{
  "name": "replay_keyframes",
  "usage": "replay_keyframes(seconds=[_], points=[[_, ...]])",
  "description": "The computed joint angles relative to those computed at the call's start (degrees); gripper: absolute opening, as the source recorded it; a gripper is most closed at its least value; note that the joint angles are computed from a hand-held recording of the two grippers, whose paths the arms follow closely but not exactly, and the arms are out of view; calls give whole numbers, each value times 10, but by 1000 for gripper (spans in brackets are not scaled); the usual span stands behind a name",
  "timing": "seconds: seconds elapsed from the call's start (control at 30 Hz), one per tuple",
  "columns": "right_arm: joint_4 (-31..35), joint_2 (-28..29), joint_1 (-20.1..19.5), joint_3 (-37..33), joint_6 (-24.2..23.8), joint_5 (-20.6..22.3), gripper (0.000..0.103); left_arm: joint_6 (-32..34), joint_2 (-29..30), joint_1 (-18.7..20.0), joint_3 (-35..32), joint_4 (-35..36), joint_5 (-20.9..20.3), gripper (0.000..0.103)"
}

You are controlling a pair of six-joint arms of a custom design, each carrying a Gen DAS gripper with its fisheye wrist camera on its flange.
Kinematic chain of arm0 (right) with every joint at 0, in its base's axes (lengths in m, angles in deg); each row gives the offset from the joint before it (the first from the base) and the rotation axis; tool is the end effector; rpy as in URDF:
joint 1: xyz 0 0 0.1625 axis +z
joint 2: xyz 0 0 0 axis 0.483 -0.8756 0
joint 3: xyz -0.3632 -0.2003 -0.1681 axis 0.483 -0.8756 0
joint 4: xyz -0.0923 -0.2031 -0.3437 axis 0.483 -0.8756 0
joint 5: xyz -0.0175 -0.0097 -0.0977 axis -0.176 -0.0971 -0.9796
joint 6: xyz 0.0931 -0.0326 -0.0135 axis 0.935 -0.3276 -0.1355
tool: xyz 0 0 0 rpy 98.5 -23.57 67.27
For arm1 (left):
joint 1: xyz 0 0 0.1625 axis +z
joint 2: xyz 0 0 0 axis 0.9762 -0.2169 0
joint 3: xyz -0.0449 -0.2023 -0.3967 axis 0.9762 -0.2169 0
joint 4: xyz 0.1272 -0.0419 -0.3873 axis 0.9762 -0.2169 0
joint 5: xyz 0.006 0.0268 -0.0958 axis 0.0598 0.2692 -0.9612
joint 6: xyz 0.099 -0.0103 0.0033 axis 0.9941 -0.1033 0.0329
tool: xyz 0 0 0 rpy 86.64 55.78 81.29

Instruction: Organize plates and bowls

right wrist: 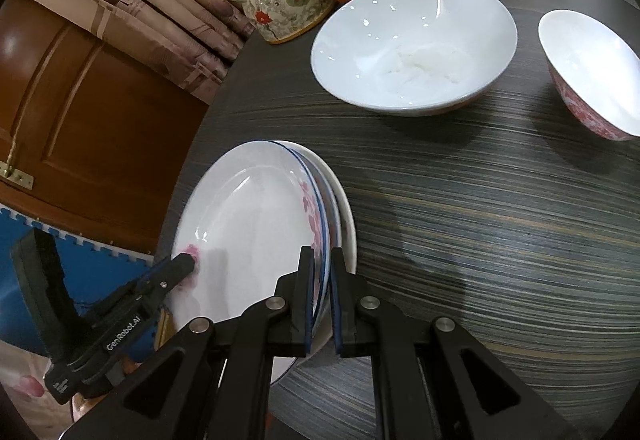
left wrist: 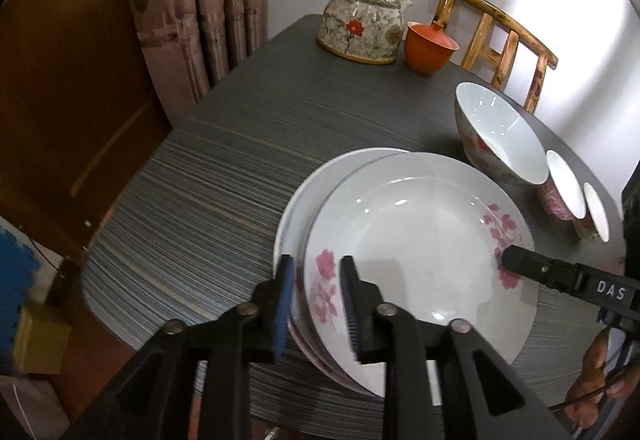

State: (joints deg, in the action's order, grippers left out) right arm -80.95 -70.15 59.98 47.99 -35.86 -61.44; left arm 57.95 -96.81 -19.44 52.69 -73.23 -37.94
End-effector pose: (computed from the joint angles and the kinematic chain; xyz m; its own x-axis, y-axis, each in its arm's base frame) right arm 0.0950 -0.7273 0.1986 -0.9681 0.0645 0.2419 -0.0401 0.9138 -0.4041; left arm -0.2293 -0.7528 0.0974 -0.7759 0.0493 -0.6289 0.3442 0.8685 -0.3566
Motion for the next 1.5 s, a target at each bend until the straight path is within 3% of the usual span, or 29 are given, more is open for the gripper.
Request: replay_keyframes(seconds=[0.33, 0.93, 1.5], points=[[-1, 0, -2, -1, 3, 1, 8, -8, -12, -1, 17, -54, 14, 29], [-67, 0, 11, 10, -24, -28, 12, -5, -12, 0, 16, -48, 8, 29], [-165, -58, -50, 78, 85, 48, 18, 3, -9, -1, 14, -35, -20, 30]])
